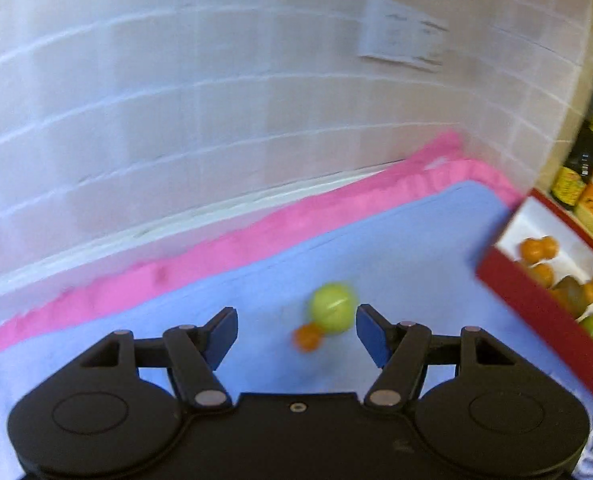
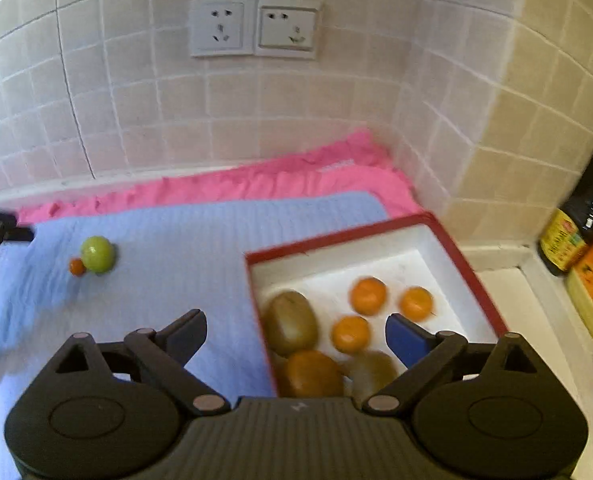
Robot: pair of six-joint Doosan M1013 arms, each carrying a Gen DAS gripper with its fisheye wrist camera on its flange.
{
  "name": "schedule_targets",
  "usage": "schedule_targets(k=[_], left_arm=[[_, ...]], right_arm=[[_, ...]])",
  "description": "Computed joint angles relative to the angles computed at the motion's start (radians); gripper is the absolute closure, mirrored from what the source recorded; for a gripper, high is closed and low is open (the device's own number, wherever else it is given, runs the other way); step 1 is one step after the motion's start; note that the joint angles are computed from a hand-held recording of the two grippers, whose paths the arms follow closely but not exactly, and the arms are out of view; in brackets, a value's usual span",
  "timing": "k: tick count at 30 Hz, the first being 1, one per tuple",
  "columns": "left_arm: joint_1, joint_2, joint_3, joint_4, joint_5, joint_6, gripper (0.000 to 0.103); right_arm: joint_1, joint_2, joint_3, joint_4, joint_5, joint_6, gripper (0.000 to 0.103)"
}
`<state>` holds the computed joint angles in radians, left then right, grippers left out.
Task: Organize fruits
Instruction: 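Move both open tools back to the last green fruit and small mandarin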
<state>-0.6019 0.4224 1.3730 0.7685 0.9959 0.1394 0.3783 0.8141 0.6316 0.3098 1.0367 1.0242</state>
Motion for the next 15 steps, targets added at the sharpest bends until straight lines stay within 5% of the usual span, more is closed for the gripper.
schedule_targets(k=[4,15], left_arm=[[0.008,-0.03,0.07,-0.006,-0.026,-0.032,0.028],[0.048,0.037,0.045,-0.052,-0.144,0.24,0.033]], right_arm=[[0.0,0.041,-0.069,0.114,0.066,0.051,0.004],[0.028,0.239,-0.417,0.254,0.255,0.247,0.003]])
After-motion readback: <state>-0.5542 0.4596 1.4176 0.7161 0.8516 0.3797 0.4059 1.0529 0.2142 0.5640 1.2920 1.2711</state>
